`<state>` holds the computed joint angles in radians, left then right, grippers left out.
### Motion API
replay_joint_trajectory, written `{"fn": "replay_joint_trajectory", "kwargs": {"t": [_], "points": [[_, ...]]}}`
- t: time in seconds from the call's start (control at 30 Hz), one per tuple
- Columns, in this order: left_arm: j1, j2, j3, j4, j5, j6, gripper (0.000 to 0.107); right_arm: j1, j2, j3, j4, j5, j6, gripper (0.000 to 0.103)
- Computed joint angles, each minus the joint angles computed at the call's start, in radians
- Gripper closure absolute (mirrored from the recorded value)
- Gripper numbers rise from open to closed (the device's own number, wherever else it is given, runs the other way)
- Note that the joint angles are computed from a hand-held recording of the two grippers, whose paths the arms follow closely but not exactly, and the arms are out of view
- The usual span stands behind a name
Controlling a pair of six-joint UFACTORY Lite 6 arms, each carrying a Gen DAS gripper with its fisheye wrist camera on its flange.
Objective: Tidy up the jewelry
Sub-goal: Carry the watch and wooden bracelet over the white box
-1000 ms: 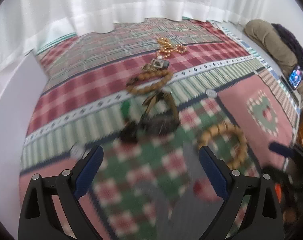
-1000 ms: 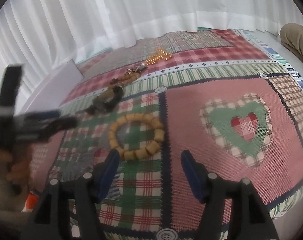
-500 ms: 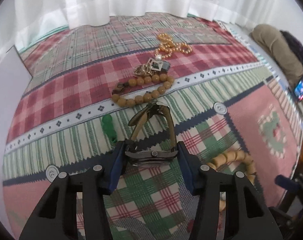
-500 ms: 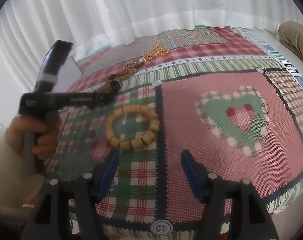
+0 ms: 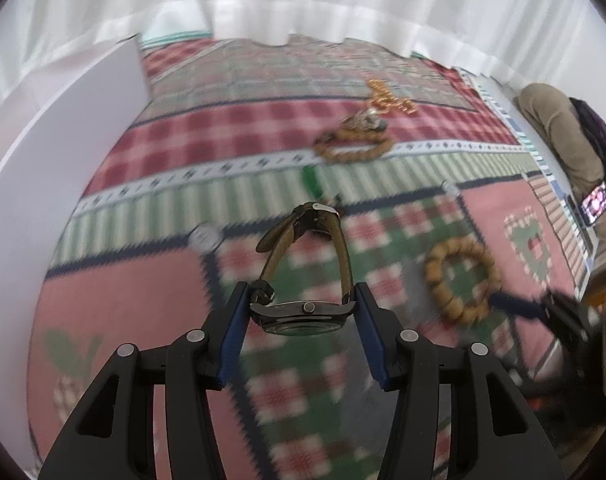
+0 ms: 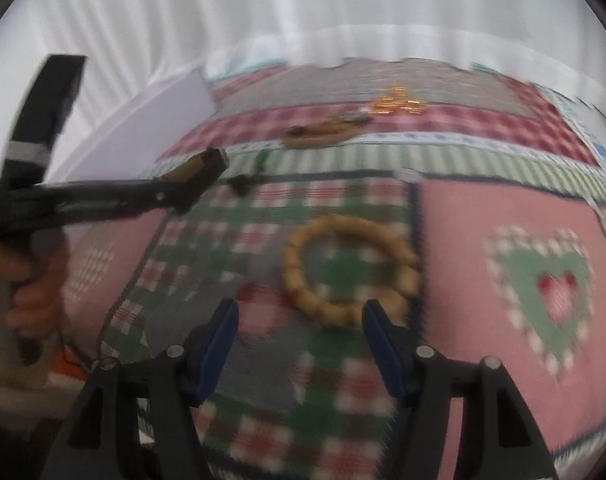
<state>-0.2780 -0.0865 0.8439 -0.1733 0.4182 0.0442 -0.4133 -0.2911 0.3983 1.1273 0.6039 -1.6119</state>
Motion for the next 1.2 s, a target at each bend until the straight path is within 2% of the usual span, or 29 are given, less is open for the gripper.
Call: {"fn": "replay_joint_trajectory", "kwargs": {"t": [0.1,0.17,0.2,0.23,0.27,0.3,0.43,0.57,0.7,0.83,0.93,1.03,1.2], "points": [[0.053,-0.076,-0.064,-0.037,0.018,0.059,0.054,0.191,0.116,0.058,0.037,-0.192,0.015,0.039],[0.086,-0.115,-0.089,-0.06,0.033,0.092,0.054,0.243,0.15,0.085,0.018,-0.257,0.056,0.041],[0.101,-0.131,-0.099,-0.074,0.038,0.11,0.054,0.264,0.156,0.093,-0.024,-0.282,0.103,0.051],[0.12,-0.151,-0.109,-0.092,0.047,0.134,0.054,0.271,0.151,0.099,-0.084,-0.294,0.166,0.057],[0.133,-0.166,-0.117,-0.106,0.052,0.152,0.054,0.265,0.153,0.109,-0.121,-0.28,0.205,0.08],[0.149,-0.184,-0.127,-0.122,0.059,0.174,0.054,0.247,0.157,0.122,-0.156,-0.245,0.243,0.088],[0.211,-0.24,-0.141,-0.169,0.1,0.245,0.054,0.129,0.126,0.147,-0.186,-0.095,0.29,0.088],[0.294,-0.307,-0.129,-0.212,0.176,0.322,0.054,-0.02,0.094,0.226,-0.182,0.148,0.346,0.088],[0.451,-0.348,-0.048,-0.301,0.336,0.452,0.054,-0.083,0.113,0.37,-0.157,0.382,0.432,0.088],[0.643,-0.363,0.068,-0.361,0.494,0.568,0.054,-0.016,0.15,0.503,-0.095,0.502,0.526,0.088],[0.814,-0.329,0.174,-0.405,0.599,0.666,0.054,0.091,0.199,0.606,-0.041,0.526,0.597,0.088],[0.976,-0.238,0.302,-0.449,0.681,0.749,0.054,0.226,0.262,0.717,-0.008,0.494,0.669,0.088],[1.139,-0.04,0.523,-0.454,0.686,0.771,0.054,0.493,0.416,0.991,-0.026,0.398,0.808,0.088]]}}
